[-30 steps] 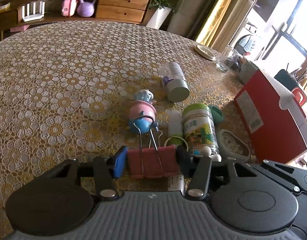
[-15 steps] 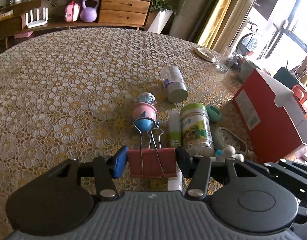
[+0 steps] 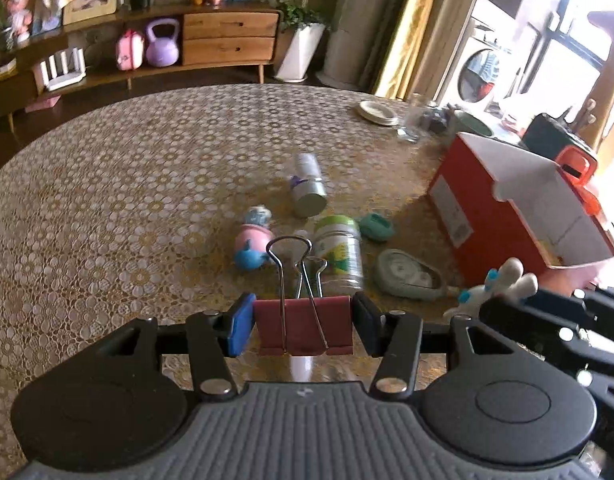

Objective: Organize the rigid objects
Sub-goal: 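Carry the binder clip and white figure into the box and open both tools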

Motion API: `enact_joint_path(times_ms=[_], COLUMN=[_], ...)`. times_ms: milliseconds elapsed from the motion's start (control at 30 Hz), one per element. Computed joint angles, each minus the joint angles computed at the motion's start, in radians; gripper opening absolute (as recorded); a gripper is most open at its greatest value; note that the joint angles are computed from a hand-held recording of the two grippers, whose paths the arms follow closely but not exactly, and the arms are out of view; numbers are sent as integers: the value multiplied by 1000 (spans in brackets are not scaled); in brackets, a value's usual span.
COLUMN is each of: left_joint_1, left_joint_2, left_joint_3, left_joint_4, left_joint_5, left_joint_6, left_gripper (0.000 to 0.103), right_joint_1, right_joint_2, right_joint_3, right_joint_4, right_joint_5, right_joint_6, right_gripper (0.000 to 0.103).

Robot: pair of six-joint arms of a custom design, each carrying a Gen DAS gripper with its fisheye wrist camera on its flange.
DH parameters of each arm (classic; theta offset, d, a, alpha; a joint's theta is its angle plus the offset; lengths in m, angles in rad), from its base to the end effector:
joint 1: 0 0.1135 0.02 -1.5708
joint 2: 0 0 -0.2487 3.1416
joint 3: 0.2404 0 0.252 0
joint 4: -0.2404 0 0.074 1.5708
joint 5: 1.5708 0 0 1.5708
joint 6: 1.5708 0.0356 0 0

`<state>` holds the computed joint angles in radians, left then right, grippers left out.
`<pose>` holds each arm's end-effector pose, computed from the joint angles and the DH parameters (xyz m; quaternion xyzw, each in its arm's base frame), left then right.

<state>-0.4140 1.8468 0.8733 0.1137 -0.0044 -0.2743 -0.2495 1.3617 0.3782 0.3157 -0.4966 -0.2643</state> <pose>0.3173 -0.1393 0.1011 0.0647 0.9352 -0.1155 0.3283 0.2335 -0.0420 0.1211 -0.1137 0.8714 0.1064 0.4652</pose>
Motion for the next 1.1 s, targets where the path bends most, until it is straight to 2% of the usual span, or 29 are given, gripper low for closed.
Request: enact_joint_path(times_ms=[267, 533, 833, 1100], left_joint_1=[-113, -217, -296, -347], left_joint_2=[-99, -96, 27, 204], left_joint_3=[53, 178, 387, 660], left_joint_4=[-139, -228, -310, -424], left_joint_5=[-61, -91, -131, -134], left_joint_6=[5, 41, 96, 116], left_gripper=[52, 52, 52, 52], right_joint_1=[-160, -314, -429, -511], right_joint_2=[-131, -101, 31, 230], right_joint_3=[57, 152, 282, 428], right_joint_4=[-181, -238, -231, -173], right_joint_5=[-95, -162, -188, -153], right_joint_6=[-88, -138, -162, -159], right_gripper=[18, 18, 18, 18])
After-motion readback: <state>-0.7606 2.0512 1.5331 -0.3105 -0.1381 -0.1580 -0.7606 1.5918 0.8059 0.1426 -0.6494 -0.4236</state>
